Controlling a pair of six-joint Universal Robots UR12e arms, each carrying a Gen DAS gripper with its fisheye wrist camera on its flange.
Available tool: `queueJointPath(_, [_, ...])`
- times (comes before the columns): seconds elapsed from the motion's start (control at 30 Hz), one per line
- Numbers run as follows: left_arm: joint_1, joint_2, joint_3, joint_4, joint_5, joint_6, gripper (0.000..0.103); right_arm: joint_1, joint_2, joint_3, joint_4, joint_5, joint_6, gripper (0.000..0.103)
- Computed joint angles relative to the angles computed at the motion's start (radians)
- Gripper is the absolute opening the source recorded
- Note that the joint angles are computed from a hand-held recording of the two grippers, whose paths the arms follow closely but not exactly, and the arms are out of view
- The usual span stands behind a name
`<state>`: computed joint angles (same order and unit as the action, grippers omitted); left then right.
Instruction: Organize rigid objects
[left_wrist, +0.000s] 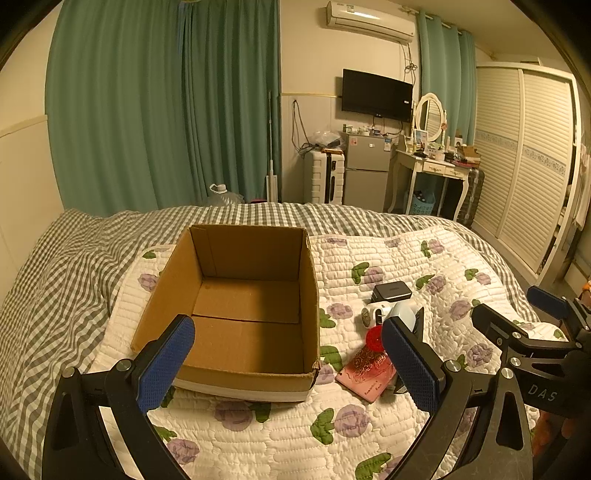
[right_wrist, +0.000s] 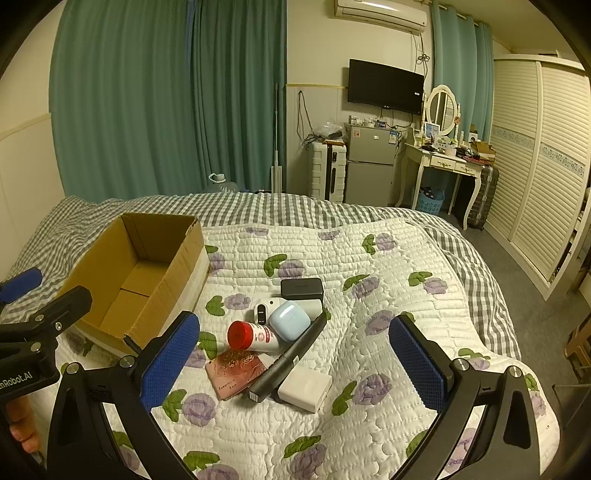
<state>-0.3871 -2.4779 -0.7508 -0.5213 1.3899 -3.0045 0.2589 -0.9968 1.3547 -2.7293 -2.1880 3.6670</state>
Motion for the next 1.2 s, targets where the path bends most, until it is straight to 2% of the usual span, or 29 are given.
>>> queueJointPath(1.2, [0.004, 0.004, -0.002, 0.01, 0.0, 0.002, 0.103, 0.0, 0.002, -0.007, 0.014, 0.015, 0.007, 0.103])
